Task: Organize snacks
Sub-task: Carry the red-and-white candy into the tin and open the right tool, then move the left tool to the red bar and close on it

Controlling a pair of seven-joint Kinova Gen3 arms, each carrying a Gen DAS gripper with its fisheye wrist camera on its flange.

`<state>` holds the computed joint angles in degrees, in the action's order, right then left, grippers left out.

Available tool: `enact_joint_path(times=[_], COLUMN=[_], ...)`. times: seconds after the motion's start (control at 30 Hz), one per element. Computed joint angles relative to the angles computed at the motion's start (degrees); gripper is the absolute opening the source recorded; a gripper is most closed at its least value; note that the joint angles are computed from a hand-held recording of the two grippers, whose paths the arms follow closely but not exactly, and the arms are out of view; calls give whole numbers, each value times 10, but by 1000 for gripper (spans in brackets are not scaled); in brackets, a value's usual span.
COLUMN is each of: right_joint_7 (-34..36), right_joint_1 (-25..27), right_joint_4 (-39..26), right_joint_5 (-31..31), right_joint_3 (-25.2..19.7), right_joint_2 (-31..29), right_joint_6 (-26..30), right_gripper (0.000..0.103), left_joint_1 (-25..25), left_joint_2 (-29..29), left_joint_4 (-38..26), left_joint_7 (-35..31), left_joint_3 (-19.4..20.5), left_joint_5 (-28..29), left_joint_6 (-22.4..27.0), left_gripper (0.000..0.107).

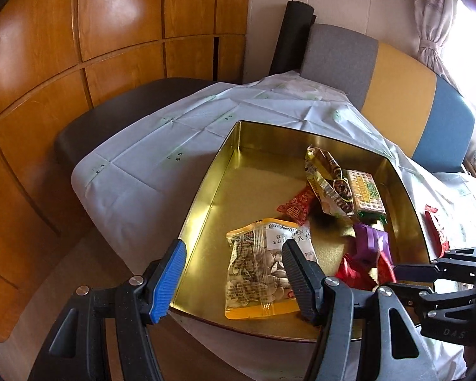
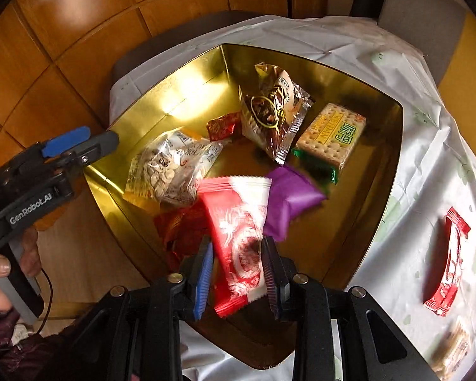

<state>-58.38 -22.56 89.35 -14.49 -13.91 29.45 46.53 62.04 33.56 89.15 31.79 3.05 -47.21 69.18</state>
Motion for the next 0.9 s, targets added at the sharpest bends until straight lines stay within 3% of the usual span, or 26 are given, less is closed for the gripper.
enact_joint_path(times=[0.07, 0.43, 0.5, 0.9], right_joint_7=[6, 83, 91, 44], right_joint_1=[11, 113, 131, 217], right_joint_4=[8, 69, 79, 102], right_joint_5=[-11, -106, -118, -90], right_joint_3=[-4, -10, 0, 67], right_joint_2=[-7, -69, -78, -76], right_joint_6=[-8, -53, -63, -101], right_gripper=[48, 48, 53, 62], left_joint_1=[-2, 6, 8, 18], left_joint_2=[1, 10, 15, 64], left_joint_4=[-1, -32, -46, -163], left_joint_7=[-3, -40, -57, -210], left_joint_3=[1, 0, 0, -12], left_joint_5=[0, -8, -12, -11], left_joint_6=[-3, 12, 17, 4], left_gripper=[64, 64, 64, 64])
